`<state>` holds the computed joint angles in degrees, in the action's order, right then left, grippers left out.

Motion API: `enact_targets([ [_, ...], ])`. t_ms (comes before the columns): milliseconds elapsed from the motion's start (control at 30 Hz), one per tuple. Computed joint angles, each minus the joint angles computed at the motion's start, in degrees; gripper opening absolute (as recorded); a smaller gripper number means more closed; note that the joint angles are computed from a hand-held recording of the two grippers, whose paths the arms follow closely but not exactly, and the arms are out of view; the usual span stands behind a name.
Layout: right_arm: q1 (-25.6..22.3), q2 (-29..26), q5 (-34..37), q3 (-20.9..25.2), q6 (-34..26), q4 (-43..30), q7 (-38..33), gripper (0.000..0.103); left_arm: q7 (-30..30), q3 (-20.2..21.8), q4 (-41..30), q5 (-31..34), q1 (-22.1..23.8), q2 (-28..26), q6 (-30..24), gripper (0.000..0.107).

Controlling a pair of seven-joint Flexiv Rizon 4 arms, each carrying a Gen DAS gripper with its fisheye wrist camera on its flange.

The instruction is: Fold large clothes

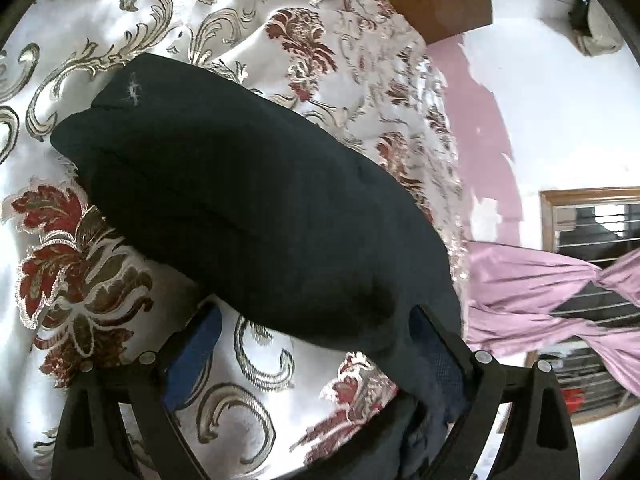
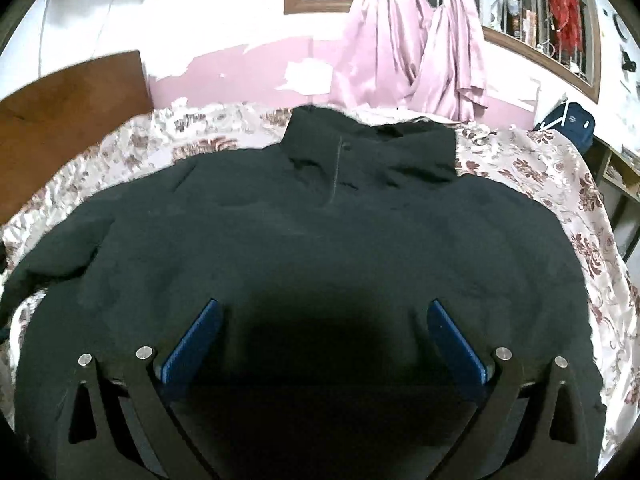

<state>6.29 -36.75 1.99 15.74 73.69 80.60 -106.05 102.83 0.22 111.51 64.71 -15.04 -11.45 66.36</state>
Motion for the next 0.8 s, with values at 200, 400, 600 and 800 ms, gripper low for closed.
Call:
enact_targets([
  [200, 1.34, -3.79, -1.38, -1.20, -3.13, -2.72, 2.12, 0.102, 8.29, -0.22, -1.00, -5.35, 0.58, 0.26, -6.08, 0.028],
  [400, -3.67, -3.56, 4.33, 5.12, 1.17, -0.36, -3.93, 0.102, 16.73, -1.82, -3.50, -1.00, -1.32, 5.22, -21.47, 0.008],
  [600, -3.95, -3.33, 5.69, 5.36, 1.06, -0.30, -4.33, 0.102, 39.01, -4.64, -13.14, 4.24, -1.61, 6.05, -30.20, 0.007],
  [800, -8.33, -1.48, 11.69, 8.77, -2.80, -1.26, -6.27, 0.101, 60.96, -6.30, -28.38, 10.65, -4.18, -0.17, -28.61, 0.007],
])
